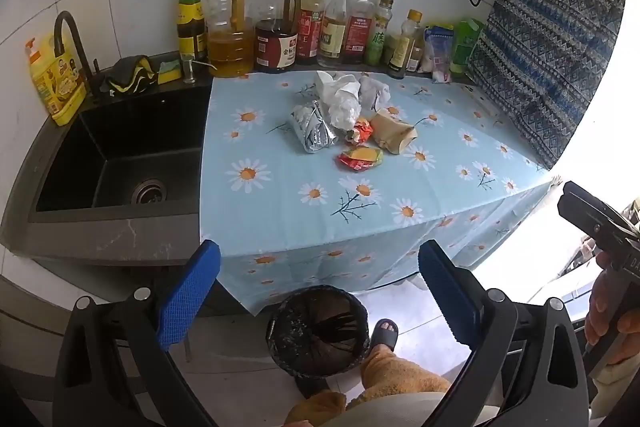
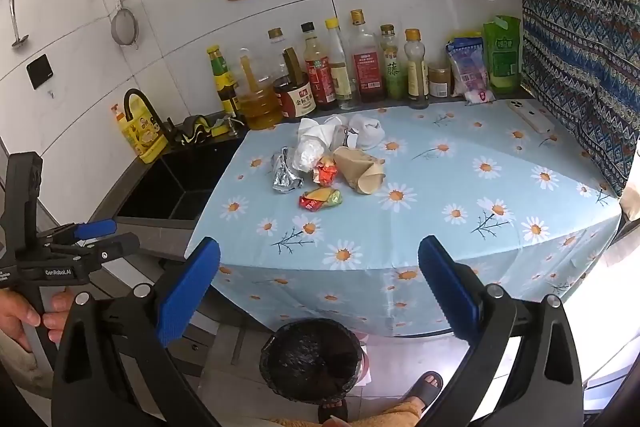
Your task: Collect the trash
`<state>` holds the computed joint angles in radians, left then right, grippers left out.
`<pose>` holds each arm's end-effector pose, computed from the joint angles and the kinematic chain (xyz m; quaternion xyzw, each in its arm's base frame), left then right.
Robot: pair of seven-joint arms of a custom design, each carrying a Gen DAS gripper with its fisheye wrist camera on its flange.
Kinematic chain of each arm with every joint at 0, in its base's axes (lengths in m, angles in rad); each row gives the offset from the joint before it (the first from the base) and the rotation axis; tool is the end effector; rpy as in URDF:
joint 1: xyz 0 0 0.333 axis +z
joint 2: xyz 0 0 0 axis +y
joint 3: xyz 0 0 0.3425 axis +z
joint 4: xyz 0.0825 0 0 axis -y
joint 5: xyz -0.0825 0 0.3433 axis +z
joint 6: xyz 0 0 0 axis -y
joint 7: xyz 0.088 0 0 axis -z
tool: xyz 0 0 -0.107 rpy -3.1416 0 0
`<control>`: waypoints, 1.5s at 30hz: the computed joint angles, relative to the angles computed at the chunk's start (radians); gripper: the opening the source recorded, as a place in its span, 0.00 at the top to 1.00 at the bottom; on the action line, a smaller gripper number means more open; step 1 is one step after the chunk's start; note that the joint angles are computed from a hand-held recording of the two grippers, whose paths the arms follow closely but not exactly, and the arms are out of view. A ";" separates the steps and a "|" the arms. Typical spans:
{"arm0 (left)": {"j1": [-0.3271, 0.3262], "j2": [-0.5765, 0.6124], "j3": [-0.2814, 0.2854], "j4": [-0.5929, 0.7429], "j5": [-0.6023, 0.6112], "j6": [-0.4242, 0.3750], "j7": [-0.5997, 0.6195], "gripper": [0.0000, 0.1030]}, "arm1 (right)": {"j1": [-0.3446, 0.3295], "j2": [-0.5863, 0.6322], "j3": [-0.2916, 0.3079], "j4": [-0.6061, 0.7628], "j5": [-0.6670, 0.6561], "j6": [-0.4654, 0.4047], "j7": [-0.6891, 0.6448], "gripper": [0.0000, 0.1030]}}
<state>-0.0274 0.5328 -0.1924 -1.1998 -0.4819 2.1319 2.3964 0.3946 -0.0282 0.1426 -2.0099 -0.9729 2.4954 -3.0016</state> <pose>0.7057 -0.1366 0.5595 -0.3451 0.8783 -0.3273 0.0495 0.4685 0.2857 0.5637 -0.4528 0.7803 -0.2735 0.3336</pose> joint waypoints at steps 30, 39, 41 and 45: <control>-0.011 0.012 0.001 0.016 0.022 -0.006 -0.027 0.06 | -0.009 0.035 -0.020 0.030 -0.001 0.057 -0.009 0.05; -0.002 0.005 0.003 0.001 0.010 -0.002 -0.013 0.06 | -0.003 0.040 -0.019 0.039 -0.005 0.053 -0.004 0.05; 0.000 0.008 0.002 0.007 0.009 -0.008 -0.013 0.06 | -0.002 0.040 -0.019 0.039 -0.005 0.051 -0.006 0.05; 0.003 0.006 0.000 0.003 0.004 -0.006 -0.006 0.06 | -0.001 0.040 -0.019 0.039 -0.006 0.051 -0.004 0.05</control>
